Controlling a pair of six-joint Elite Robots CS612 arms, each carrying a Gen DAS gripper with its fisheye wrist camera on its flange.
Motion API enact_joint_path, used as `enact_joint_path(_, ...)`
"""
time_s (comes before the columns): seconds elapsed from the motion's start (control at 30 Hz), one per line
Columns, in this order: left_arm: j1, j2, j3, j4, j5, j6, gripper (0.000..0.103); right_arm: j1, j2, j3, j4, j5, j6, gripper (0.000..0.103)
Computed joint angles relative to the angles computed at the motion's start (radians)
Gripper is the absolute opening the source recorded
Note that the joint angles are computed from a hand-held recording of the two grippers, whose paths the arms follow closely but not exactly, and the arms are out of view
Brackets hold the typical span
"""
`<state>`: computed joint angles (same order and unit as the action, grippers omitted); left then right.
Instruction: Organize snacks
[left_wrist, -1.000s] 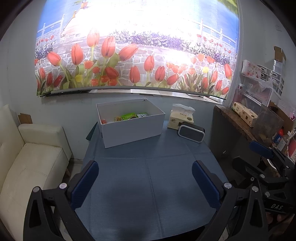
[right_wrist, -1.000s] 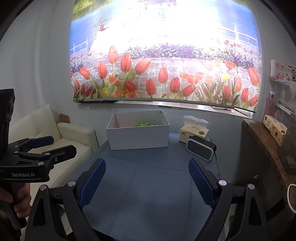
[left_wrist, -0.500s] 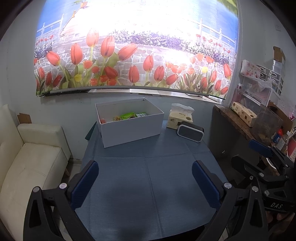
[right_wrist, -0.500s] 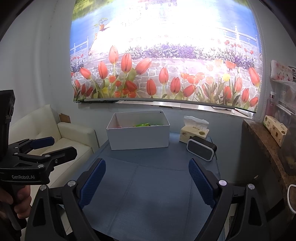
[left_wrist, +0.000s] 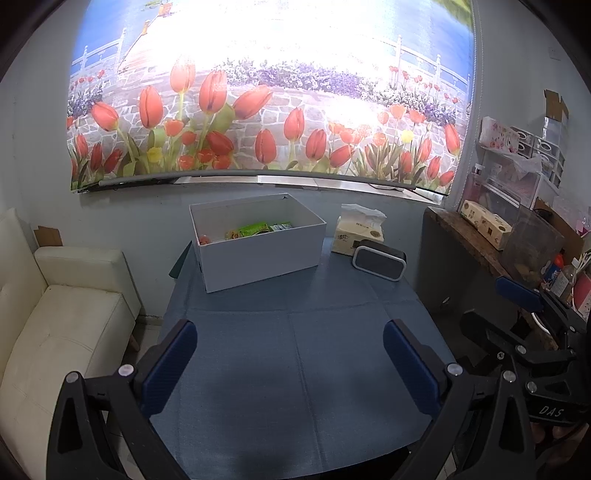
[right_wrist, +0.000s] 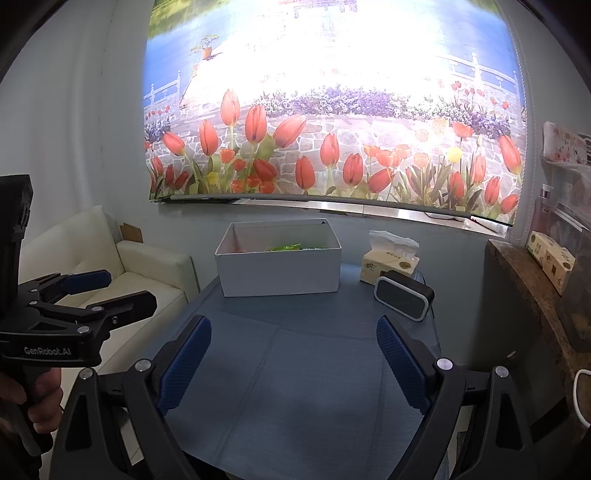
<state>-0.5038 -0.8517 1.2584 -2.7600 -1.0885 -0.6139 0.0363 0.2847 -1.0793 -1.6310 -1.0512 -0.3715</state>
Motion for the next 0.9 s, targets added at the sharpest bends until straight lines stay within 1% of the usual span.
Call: enact_joint_path(0.9, 0.002, -0.001, 0.006, -0.006, -0.010, 0.007, 0.103, 0.003, 0.002, -0.006, -0.003, -0.006, 0.006, 0.094)
